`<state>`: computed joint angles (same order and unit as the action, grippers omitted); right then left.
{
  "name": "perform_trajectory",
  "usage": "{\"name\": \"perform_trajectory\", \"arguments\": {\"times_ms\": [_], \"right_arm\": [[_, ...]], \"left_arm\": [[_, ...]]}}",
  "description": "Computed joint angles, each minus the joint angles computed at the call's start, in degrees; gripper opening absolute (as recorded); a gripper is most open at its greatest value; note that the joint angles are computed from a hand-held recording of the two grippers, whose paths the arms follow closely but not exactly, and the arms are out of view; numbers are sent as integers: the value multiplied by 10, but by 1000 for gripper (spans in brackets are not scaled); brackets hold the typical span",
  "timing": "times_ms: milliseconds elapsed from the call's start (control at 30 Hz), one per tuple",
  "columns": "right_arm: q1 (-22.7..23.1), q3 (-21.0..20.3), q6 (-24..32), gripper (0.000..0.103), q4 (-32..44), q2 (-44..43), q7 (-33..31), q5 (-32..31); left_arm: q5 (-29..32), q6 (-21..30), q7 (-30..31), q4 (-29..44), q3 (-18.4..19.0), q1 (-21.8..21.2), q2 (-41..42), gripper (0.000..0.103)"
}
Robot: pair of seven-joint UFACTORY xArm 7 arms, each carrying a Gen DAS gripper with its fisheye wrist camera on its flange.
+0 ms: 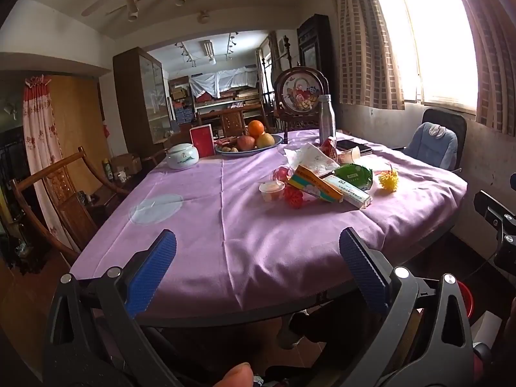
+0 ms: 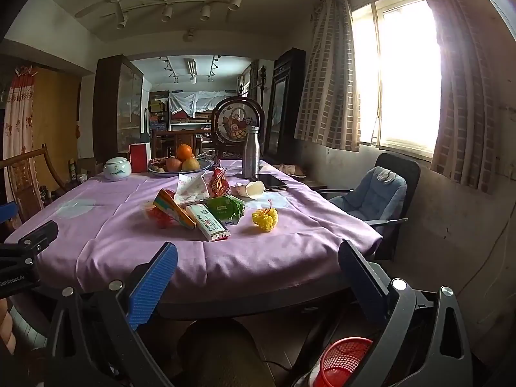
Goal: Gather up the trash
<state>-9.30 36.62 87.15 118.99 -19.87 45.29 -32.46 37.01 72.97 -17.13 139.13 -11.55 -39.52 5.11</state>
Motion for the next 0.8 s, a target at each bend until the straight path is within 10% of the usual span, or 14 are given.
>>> {"name": "perform_trajectory", "arguments": {"times_ms": [800], "right_arm": [[-3,-8,-6,97,-13,-11,-1,9]], "left_arm": [[-12,6,8,-2,3,6,0,97]]}}
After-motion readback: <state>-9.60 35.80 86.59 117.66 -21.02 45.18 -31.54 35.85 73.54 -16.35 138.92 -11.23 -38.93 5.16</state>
